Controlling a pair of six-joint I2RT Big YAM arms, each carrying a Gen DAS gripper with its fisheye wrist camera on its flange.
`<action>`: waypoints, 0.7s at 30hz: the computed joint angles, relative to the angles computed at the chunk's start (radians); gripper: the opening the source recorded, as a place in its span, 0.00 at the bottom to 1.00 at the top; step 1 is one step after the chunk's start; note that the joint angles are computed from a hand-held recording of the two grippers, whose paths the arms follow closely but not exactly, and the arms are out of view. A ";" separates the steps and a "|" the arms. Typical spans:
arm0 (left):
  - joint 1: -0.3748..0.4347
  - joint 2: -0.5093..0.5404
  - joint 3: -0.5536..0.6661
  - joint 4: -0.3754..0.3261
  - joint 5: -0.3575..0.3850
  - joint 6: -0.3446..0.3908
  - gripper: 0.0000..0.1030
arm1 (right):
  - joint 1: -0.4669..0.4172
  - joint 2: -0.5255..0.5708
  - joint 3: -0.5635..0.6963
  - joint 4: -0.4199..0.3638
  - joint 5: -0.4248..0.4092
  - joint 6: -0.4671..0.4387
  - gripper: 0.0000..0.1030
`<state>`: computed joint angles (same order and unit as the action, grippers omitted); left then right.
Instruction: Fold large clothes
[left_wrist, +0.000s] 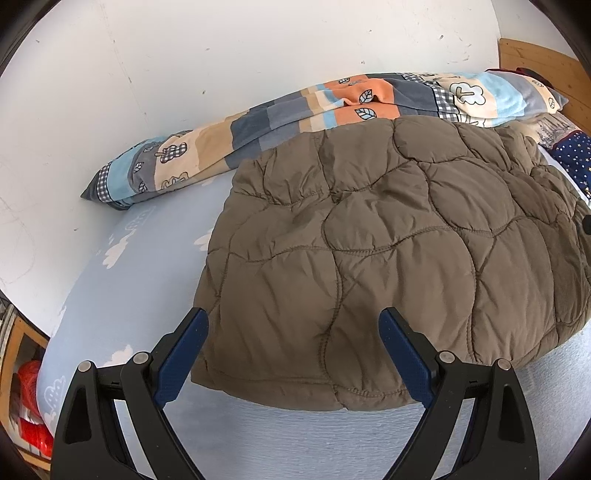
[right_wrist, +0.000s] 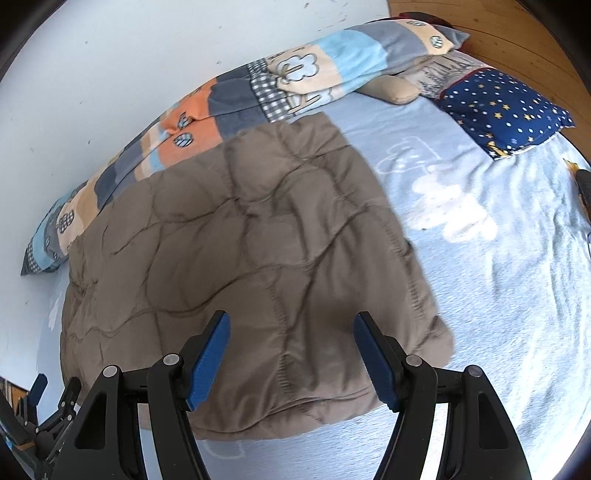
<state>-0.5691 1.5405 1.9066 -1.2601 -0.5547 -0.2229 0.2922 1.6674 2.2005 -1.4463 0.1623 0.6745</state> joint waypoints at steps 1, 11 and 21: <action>0.001 0.000 -0.001 0.001 -0.001 0.003 0.90 | -0.008 -0.008 -0.012 0.004 0.000 0.003 0.71; 0.015 0.003 0.002 -0.008 0.005 -0.004 0.90 | -0.071 -0.048 -0.104 0.016 -0.052 0.016 0.71; 0.131 0.028 0.031 -0.073 0.148 -0.061 0.90 | -0.116 -0.113 -0.177 0.103 -0.146 0.004 0.72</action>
